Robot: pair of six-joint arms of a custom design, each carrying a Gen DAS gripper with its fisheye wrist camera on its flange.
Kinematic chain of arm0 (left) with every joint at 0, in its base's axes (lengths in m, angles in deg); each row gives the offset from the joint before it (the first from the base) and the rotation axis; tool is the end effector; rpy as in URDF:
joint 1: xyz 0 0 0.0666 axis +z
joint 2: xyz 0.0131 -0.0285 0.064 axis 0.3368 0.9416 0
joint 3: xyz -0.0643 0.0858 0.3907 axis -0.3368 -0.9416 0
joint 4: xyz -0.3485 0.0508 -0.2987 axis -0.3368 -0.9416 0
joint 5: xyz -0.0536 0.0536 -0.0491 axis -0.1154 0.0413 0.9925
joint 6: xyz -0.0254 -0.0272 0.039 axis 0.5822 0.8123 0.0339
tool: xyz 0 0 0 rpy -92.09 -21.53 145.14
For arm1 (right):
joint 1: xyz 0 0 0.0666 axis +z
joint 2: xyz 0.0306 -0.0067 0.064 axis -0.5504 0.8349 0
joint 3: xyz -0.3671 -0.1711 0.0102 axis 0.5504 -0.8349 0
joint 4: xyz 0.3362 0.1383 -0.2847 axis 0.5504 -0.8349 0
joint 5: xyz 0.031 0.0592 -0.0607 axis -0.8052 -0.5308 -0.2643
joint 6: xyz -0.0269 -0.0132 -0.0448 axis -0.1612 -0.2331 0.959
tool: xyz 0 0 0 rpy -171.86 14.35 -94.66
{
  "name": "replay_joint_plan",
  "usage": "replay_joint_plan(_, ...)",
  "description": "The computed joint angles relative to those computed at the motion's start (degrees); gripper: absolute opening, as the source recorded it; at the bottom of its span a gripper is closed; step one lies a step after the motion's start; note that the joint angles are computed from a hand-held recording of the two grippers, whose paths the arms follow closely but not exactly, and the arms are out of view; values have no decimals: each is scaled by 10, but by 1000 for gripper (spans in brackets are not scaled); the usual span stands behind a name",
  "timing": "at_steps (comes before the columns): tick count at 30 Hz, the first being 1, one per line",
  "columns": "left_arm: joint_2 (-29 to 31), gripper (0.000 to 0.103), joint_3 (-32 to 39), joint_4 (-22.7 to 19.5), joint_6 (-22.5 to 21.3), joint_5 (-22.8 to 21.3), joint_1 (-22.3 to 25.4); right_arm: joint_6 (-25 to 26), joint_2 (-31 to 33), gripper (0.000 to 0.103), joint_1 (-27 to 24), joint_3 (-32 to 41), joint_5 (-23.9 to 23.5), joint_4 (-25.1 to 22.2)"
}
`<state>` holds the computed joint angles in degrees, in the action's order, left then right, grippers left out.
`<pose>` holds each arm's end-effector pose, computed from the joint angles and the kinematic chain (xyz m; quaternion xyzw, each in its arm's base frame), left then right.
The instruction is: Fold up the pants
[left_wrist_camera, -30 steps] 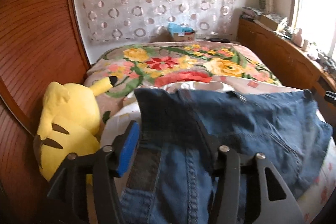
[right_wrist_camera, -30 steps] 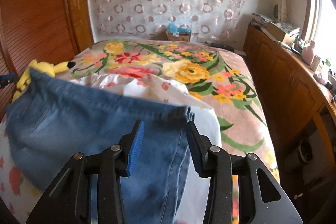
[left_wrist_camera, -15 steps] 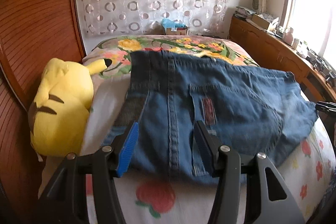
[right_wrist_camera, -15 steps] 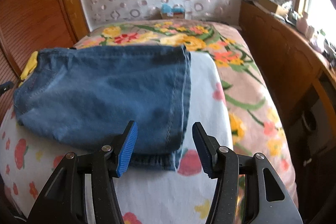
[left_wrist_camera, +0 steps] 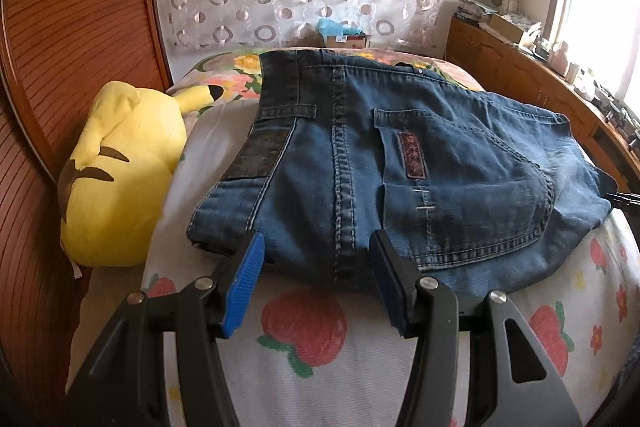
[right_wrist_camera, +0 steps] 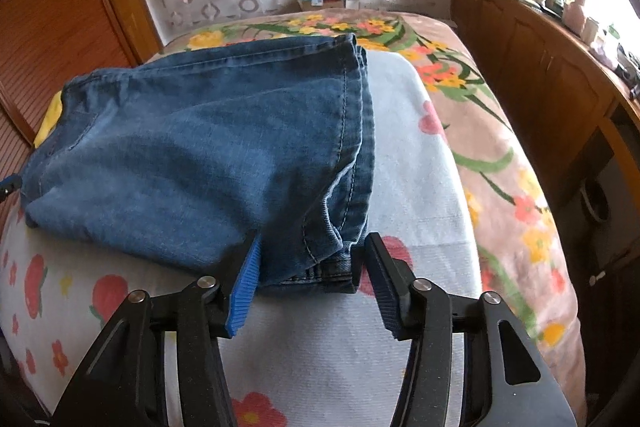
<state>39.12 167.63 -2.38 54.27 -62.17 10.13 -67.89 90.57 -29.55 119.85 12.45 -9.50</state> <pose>0.7108 -0.1274 0.3265 0.1738 0.9093 -0.1021 0.3641 0.5483 0.0325 0.3678 0.1322 0.9429 0.0045 0.3057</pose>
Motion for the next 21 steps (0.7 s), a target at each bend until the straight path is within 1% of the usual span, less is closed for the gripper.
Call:
replay_joint_plan(2, -1, 54, -1, -1, 2, -3, 0, 6, 2, 41, 1, 0, 8, 1)
replay_joint_plan(4, -3, 54, -3, 0, 1, -3, 1, 14, 2, 38, 3, -5, 20, 8)
replay_joint_plan(9, -7, 54, -3, 9, 4, -20, 8, 19, -3, 37, 7, -18, 32, 28)
replay_joint_plan(10, -5, 54, -1, 9, 7, -24, 10, 20, -5, 35, 8, -21, 33, 33)
replay_joint_plan(12, 3, 54, 12, 3, 15, -28, 15, 22, -9, 35, 8, -27, 30, 42)
replay_joint_plan(16, 23, 54, 36, -7, 25, -44, 23, 22, -10, 34, 6, -28, 27, 43)
replay_joint_plan(17, 27, 54, 41, -10, 30, -44, 25, 22, -10, 34, 6, -28, 27, 43)
replay_joint_plan(19, 33, 54, 49, -13, 43, -28, 31, 22, -10, 34, 6, -28, 28, 43)
replay_joint_plan(21, 39, 54, 56, -13, 49, -29, 33, 22, -10, 34, 6, -28, 27, 43)
